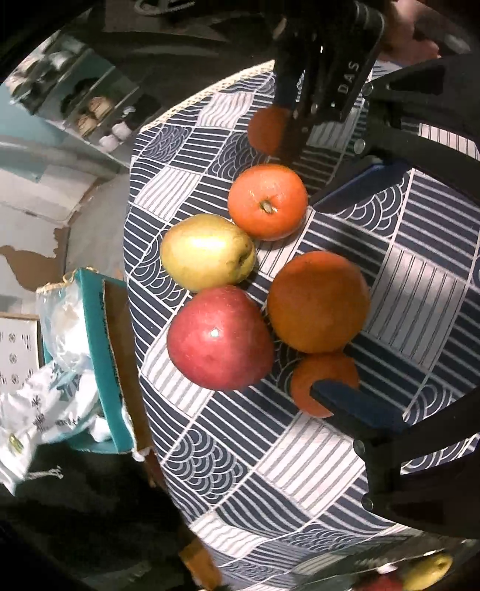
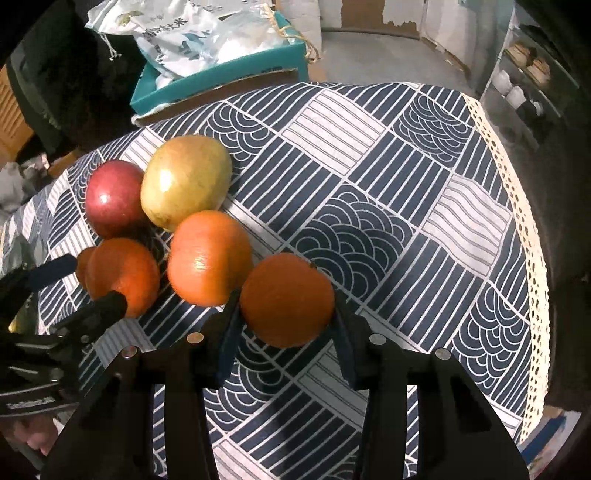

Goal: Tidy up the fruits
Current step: 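Move the left tool toward another orange while the right tool holds its orange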

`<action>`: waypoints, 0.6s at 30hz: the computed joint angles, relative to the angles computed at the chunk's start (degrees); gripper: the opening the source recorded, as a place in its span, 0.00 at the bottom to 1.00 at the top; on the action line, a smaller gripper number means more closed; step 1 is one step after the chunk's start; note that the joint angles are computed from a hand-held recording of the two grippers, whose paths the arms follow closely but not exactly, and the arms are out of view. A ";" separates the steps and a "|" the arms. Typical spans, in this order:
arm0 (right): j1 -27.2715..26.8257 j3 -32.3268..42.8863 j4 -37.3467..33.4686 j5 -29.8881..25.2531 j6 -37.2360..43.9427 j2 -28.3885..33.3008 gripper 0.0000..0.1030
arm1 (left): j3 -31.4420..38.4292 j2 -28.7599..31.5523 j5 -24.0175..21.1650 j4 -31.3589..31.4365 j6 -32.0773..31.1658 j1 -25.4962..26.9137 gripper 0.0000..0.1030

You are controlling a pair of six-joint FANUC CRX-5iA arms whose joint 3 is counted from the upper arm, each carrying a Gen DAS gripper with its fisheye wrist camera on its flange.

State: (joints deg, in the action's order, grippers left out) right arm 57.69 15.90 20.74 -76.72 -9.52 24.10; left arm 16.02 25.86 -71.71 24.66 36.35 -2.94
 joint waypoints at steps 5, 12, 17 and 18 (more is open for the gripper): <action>-0.69 0.49 -0.36 0.34 -0.28 0.59 0.43 | -0.82 -0.30 0.44 -0.84 1.63 -0.36 0.89; -0.25 -0.91 0.40 -0.01 -1.29 -0.57 0.43 | -2.03 -1.37 3.71 -2.21 0.60 -1.64 0.92; 0.01 -1.66 1.21 0.37 -2.10 -1.11 0.43 | -0.11 -0.30 1.11 -1.39 2.12 -1.24 0.91; 0.09 -1.74 1.38 0.40 -2.22 -1.17 0.43 | 0.21 -0.15 1.04 -1.55 2.54 -1.09 0.91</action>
